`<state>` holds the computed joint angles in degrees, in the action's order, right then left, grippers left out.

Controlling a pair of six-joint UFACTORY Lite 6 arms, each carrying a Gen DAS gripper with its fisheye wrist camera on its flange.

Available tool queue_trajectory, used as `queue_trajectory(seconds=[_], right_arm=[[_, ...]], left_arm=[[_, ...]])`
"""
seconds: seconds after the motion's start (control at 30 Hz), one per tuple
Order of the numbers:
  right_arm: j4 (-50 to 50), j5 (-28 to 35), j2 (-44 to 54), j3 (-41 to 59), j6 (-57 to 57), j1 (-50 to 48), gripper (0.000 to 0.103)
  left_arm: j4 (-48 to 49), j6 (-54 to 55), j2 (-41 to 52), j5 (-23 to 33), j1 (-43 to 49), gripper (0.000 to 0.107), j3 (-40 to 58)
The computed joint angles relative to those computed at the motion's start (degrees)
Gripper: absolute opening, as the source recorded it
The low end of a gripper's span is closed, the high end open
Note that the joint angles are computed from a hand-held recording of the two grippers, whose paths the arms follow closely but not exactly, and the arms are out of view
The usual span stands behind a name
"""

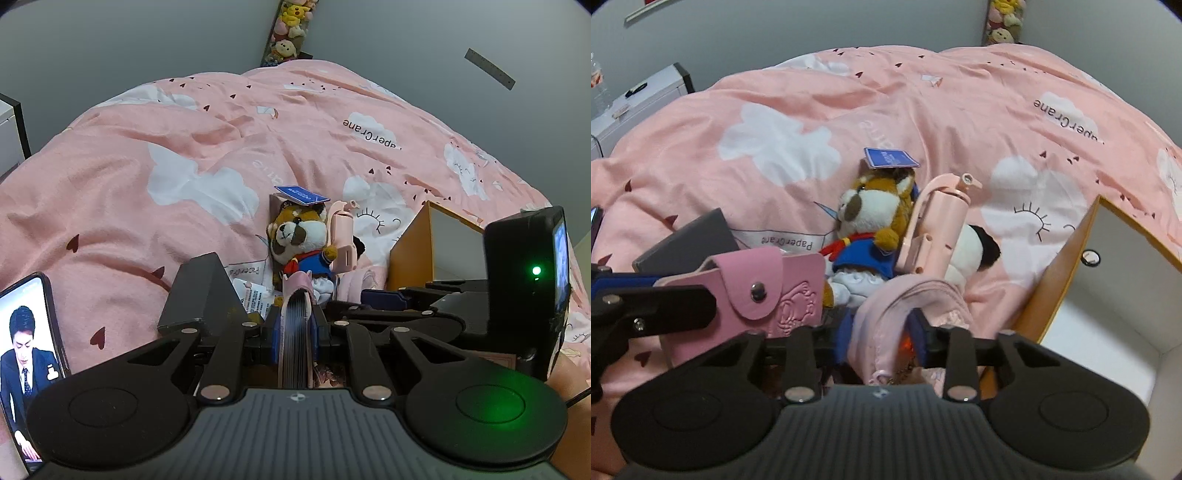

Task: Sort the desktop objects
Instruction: 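Lift the pink wallet with the left tool while the right tool grasps the pink pouch, then carry the pink wallet and pink pouch over the white box with both tools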

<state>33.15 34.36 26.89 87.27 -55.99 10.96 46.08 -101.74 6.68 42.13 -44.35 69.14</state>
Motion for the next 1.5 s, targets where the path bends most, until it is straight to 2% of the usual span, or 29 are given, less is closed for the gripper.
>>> queue_trajectory(seconds=[0.07,0.17,0.57,0.73,0.83,1.0,1.13,1.33,1.43,1.5], right_arm=[[0.7,1.0,-0.6,0.2,-0.1,-0.9,0.024],[2.8,2.5,-3.2,-0.6,-1.4,-2.9,0.02],[22.0,20.3,-12.0,3.1,-13.4,-19.3,0.019],[25.8,22.5,-13.1,4.8,-15.0,-27.1,0.019],[26.4,23.2,-12.8,5.3,-15.2,-30.8,0.019],[23.9,20.7,-11.6,2.7,-14.8,-33.9,0.019],[22.9,18.9,-10.5,-0.4,-15.4,-35.4,0.019],[24.0,19.9,-8.0,-3.1,-17.9,-37.5,0.019],[24.4,21.2,-7.4,-4.0,-20.0,-37.8,0.019],[24.4,21.6,-7.6,-5.2,-21.9,-38.0,0.019]], left_arm=[[0.1,-0.1,0.0,-0.3,-0.1,0.018,0.0],[0.5,-0.3,0.2,-0.2,-0.4,0.018,0.3],[4.4,0.1,2.7,3.3,-5.0,0.018,8.0],[4.8,3.8,6.4,0.6,-6.4,0.018,14.6],[3.4,7.5,9.4,-3.0,-6.4,0.018,19.0],[-9.0,20.9,15.2,-12.4,-3.4,0.018,25.3],[-24.0,35.3,20.2,-14.2,-0.7,0.018,29.9],[-44.0,54.8,27.1,-11.0,3.7,0.018,36.5],[-49.1,59.9,30.9,-7.2,4.6,0.018,41.1],[-49.1,60.0,33.4,-4.3,4.6,0.018,44.4]])
